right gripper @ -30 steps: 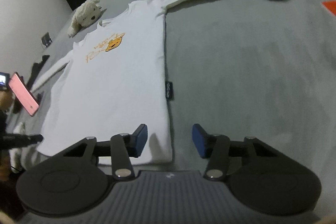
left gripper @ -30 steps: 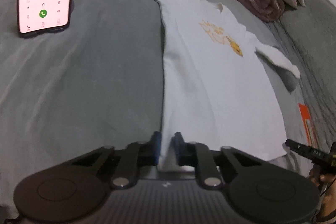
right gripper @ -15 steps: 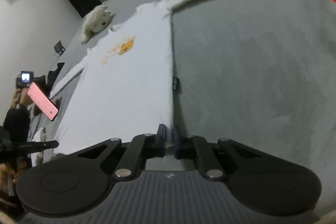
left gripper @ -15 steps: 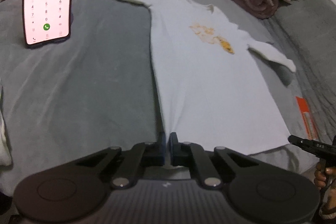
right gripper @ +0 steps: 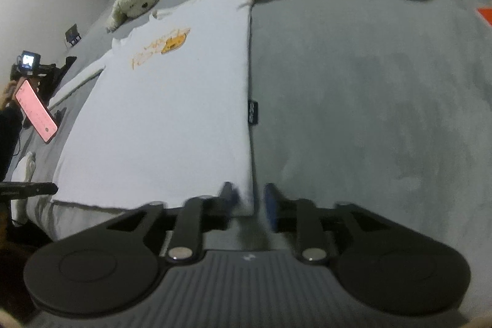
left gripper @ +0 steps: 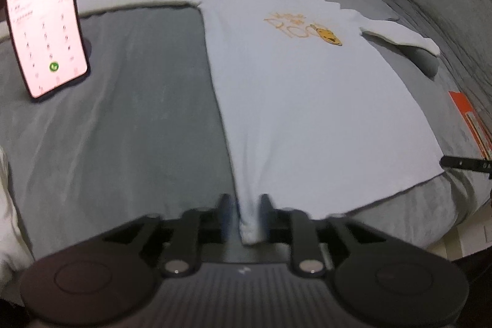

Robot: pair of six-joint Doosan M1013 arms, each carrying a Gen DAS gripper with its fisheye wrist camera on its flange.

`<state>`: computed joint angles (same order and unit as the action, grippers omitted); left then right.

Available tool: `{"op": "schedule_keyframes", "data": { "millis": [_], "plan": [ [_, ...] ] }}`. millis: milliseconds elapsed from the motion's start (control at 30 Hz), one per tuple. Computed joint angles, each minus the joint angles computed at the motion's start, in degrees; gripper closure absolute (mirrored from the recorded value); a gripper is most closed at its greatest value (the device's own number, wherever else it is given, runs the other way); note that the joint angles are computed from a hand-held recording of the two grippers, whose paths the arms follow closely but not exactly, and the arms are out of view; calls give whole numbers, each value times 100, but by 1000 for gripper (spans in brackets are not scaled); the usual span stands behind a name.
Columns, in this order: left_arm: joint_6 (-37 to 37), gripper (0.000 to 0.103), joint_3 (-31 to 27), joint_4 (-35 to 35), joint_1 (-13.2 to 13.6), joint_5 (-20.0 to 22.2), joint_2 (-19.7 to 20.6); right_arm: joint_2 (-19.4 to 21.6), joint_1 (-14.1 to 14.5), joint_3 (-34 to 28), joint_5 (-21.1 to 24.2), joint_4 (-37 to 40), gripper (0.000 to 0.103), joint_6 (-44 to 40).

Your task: Fold clothes

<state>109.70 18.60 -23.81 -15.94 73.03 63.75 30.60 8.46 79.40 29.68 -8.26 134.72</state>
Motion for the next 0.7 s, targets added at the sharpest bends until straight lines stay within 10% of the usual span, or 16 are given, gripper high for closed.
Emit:
{"op": "schedule_keyframes", "data": {
  "millis": [267,500,700],
  "plan": [
    [-199,16,699,273,-122,-1787,-319,298,283,-381,386,-3084,28,2473],
    [-56,2,809,267,-408,-3505,-165,916,428,-1086,618,-4692,12,3471],
    [-232,1,-19,864,-612,-3378,350,1354,477,-1780,561,-4908,0,3084]
  ]
}}
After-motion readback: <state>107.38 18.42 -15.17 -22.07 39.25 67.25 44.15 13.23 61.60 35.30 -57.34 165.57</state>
